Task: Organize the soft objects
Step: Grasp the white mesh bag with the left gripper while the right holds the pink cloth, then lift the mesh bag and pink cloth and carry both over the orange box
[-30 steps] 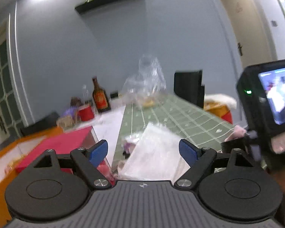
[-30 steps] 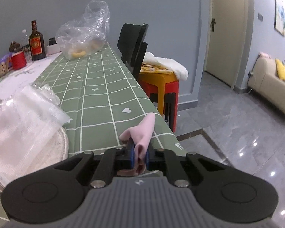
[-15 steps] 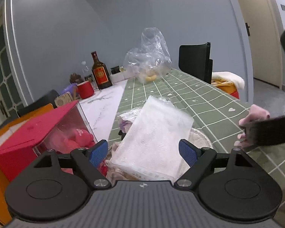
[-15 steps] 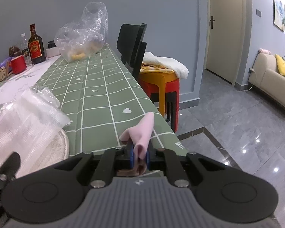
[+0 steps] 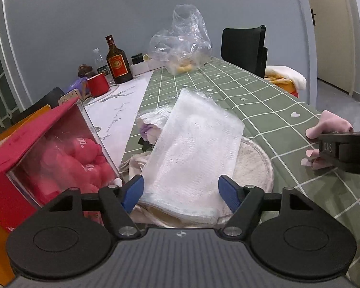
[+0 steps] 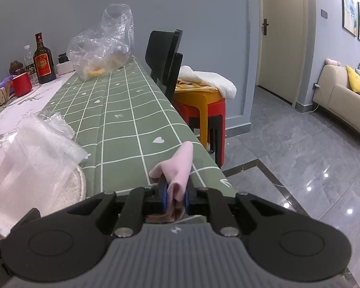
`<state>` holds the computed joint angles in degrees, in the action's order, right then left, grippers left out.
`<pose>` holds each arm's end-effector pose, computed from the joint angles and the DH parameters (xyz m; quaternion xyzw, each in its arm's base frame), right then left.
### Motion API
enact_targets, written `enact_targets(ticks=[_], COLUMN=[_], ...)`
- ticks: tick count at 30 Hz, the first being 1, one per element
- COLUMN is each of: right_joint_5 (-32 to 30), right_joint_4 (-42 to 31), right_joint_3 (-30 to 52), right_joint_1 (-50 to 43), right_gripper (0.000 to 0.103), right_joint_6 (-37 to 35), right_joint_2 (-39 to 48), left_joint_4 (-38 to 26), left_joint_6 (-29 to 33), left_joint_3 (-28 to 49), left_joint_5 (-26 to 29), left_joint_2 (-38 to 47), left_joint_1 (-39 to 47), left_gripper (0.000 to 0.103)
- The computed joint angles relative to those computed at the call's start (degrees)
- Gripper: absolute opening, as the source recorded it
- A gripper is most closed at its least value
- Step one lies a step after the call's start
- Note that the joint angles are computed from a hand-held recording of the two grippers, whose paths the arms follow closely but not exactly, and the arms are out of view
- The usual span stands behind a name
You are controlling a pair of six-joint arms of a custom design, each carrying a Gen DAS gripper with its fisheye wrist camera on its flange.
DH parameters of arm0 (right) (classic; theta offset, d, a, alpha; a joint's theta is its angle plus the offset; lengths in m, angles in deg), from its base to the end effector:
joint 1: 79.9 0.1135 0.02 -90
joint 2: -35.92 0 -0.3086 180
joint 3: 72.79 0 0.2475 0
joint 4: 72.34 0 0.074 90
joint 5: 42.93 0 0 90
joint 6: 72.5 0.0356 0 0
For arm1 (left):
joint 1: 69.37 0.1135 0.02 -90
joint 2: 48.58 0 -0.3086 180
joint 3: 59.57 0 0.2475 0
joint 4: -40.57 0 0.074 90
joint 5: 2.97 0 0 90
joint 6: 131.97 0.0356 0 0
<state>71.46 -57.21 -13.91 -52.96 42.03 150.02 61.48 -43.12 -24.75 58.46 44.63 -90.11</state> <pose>0.3353 0.1539 0.1234 0.0705 0.8879 0.0065 0.4546 0.2403 -0.0728 0.1468 0.0403 0.8750 0.1358 0.4630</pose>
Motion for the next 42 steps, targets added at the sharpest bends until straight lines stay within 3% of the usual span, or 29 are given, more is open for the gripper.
enact_targets(ticks=[5,8,10,11,13,20,23,26,32,38,40,42], right_joint_5=[0.01,0.01,0.33,0.62,0.83,0.98,0.92,1.00,1.04,0.85,0.30,-0.15], right_joint_4=[-0.02,-0.06,-0.40,-0.65,-0.83,-0.94,-0.87,-0.86,-0.88,-0.32,0.29,0.84], right_joint_3=[0.04,0.10,0.36,0.53,0.65,0.77,0.72,0.75,0.79,0.30,-0.08,-0.52], right_joint_1=[-0.12,-0.01,0.22,0.39,0.53,0.66,0.64,0.73,0.74,0.78,0.55,0.40], right_gripper=[0.010,0.013,0.015,0.015,0.016,0.016,0.016,0.016,0.016,0.016,0.013,0.010], right_joint_6=[-0.31,-0.65,-1.03,-1.21,-1.35,-1.20,-1.17,-0.97,-1.01,-0.82,-0.71,-0.62], right_joint_2=[0.03,0.08,0.16,0.24,0.29,0.33,0.32,0.36,0.39,0.29,0.19,0.05], left_joint_4=[-0.54,-1.41,-1.91,-2.23,-2.24,1.91,10.10,23.71,26.27,45.43,45.69,41.14], left_joint_6=[-0.17,-0.57,-0.60,-0.12,1.92,2.37,2.72,4.34,0.31,6.10,6.31,5.08], left_joint_3=[0.06,-0.03,-0.05,0.18,0.12,-2.06,-5.55,-10.23,-12.94,-16.78,-16.52,-15.26], left_joint_5=[-0.53,2.77,-0.03,-2.34,-1.84,-2.91,-5.82,-9.20,-7.66,-13.00,-14.00,-15.17], left_joint_2=[-0.16,-1.03,-0.95,-0.43,-0.19,-0.71,-0.88,0.12,-5.91,1.24,1.60,-0.28], left_joint_1=[-0.53,1.38,0.58,-0.32,-0.56,-1.37,-2.57,-3.70,-1.49,-3.29,-3.82,-3.99], left_gripper=[0.084,0.073,0.042,0.034,0.004,0.003,0.003,0.002,0.002,0.002,0.002,0.002])
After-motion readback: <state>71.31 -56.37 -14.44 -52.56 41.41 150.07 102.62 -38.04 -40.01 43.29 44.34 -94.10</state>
